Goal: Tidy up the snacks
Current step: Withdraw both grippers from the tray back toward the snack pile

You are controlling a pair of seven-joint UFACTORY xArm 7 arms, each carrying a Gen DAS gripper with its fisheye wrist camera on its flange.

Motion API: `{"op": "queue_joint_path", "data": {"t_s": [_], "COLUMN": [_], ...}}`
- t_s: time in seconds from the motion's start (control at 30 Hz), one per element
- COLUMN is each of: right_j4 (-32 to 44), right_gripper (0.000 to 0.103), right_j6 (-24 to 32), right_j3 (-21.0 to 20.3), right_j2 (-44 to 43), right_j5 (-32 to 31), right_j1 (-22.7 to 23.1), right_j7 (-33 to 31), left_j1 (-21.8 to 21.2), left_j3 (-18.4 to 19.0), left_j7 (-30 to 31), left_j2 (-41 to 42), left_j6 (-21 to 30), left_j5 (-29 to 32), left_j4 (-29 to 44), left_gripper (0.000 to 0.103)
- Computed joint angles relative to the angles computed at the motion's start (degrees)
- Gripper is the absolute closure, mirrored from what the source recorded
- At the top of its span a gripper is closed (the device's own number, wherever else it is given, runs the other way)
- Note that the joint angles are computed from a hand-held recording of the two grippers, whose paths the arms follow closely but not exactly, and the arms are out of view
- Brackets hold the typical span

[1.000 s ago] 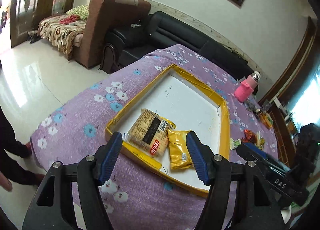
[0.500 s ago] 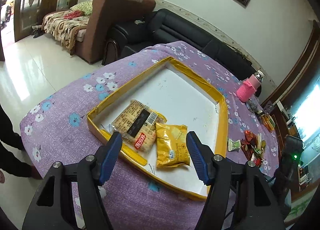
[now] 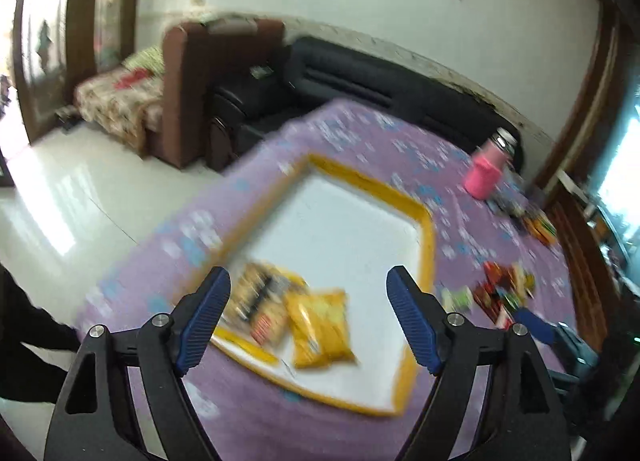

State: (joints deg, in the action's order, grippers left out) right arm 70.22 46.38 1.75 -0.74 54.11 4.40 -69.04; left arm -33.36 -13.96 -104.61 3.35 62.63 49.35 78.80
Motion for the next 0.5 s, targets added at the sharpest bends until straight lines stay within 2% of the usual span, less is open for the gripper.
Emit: {"op": "queue_joint_path", "data": {"t_s": [0.07, 0.13, 0.23, 0.33, 0.5], "right_j4": [-2.39, -3.13, -1.70, -0.48, -0.21], "right_gripper": [0.033, 0.033, 0.033, 0.033, 0.033], "right_j6": [-0.34, 0.42, 2.68, 2.00, 1.84], "right_j3": [-0.62, -1.37, -2.32, -2.22, -1.21], "right_j2": [0.34, 1.62, 4.15, 5.89, 7.14], "right_j5": [-1.44, -2.98, -3.73, -4.78, -5.43], "right_j1": [-0.69, -1.88, -4.54, -6.52, -8.11], "right_j7": [-0.19, 1.42, 4.87, 7.34, 8.47], "left_j1": [0.47, 0.54, -0.76, -2.42, -3.46], "left_j3": [0.16, 0.56, 1.73, 2.97, 4.16], "left_j7": [-0.81, 0.98, 3.00, 4.07, 4.42], "left_j2": [1.32, 3.78, 6.85, 8.60, 8.29], "left_j6": [-7.46, -11.48, -13.59, -14.23, -15.86], "left_j5": [-2.11, -4.15, -4.96, -4.62, -5.62], "left_j4": [-2.47, -2.04, 0.28, 2.30, 1.74], "left_gripper": [0.022, 0.022, 0.022, 0.022, 0.022]}}
